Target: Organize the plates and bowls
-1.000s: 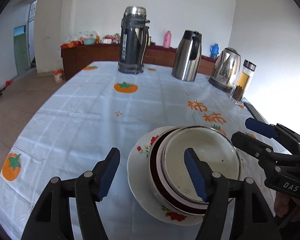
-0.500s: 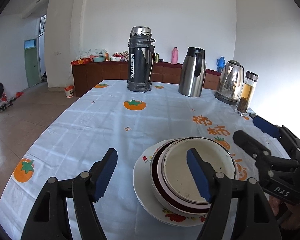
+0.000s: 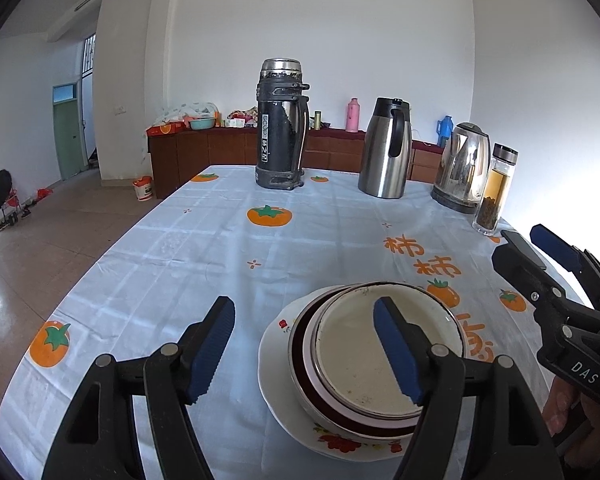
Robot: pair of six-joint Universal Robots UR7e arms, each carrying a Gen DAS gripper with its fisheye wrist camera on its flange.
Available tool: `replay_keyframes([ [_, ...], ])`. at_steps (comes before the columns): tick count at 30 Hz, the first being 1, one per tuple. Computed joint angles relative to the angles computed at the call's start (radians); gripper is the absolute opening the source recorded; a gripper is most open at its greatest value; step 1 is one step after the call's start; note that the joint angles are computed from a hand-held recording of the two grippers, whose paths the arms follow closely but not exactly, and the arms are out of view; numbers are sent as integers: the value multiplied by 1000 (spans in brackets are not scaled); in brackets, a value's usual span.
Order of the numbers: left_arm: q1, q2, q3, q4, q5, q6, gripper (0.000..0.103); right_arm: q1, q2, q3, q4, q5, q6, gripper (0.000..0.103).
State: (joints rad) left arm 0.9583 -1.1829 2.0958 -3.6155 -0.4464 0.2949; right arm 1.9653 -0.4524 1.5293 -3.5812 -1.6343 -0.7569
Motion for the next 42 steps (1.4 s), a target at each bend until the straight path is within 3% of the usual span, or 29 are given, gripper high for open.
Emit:
replay_keyframes([
  [16,-32,24,-7,-57,22,72,74,-7,-6,13,-32,13,16,88],
  [22,-36,14,-8,14,10,46,74,-10,-8,23,-65,35,18,88],
  [25,-44,27,-14,-19,17,82,74,-11,-10,28,-82,42,19,88],
  [37,-35,32,-31,20,26,38,74,-4,-9,42,-146,54,-11,90],
  [42,-39,53,-35,-54,24,106,74,-5,-10,44,-154,52,-7,90],
])
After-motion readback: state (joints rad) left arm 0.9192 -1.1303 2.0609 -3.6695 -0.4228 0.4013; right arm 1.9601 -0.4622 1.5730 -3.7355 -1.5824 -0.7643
